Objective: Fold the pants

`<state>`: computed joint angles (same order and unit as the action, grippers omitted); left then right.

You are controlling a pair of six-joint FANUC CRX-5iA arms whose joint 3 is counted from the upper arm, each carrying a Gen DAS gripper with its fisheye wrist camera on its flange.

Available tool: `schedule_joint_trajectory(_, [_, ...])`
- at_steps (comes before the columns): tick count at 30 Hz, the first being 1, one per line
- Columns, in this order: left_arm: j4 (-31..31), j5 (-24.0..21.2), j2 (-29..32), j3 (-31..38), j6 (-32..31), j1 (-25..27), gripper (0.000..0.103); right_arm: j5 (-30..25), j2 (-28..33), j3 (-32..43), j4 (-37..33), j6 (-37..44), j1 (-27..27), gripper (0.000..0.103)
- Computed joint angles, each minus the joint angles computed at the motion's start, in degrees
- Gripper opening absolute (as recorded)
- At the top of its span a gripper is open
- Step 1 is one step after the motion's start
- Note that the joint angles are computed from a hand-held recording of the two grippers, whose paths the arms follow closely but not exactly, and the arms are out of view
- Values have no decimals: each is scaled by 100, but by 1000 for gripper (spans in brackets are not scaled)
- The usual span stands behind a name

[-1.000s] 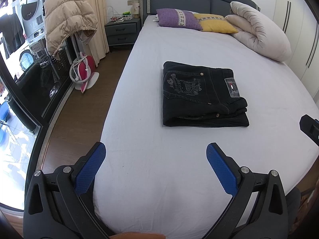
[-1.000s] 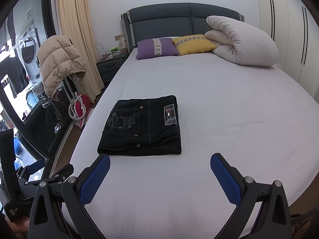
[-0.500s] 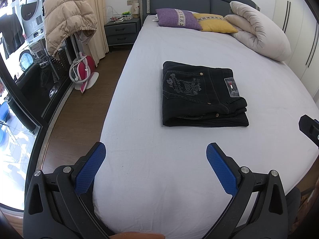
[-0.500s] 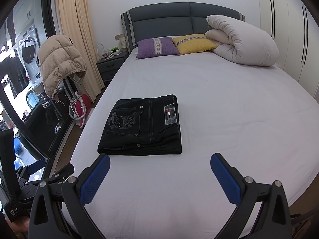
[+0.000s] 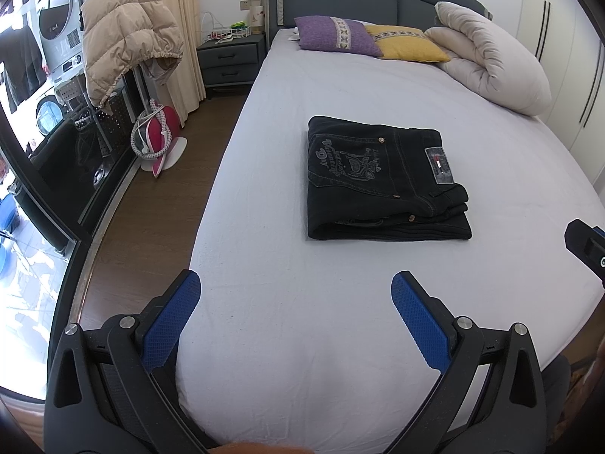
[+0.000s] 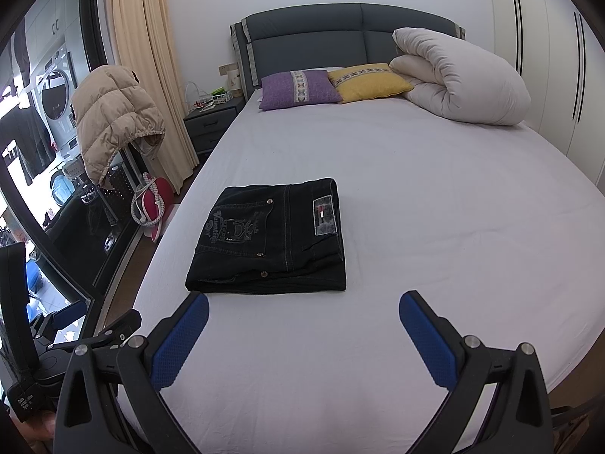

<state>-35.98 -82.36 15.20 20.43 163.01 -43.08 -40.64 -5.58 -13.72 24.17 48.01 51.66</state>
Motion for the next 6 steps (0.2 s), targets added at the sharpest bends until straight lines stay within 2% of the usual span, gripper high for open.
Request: schedule_joint_trajectory(6, [-4, 71, 12, -39, 39, 10, 103, 10, 0, -24, -37, -13, 19, 103])
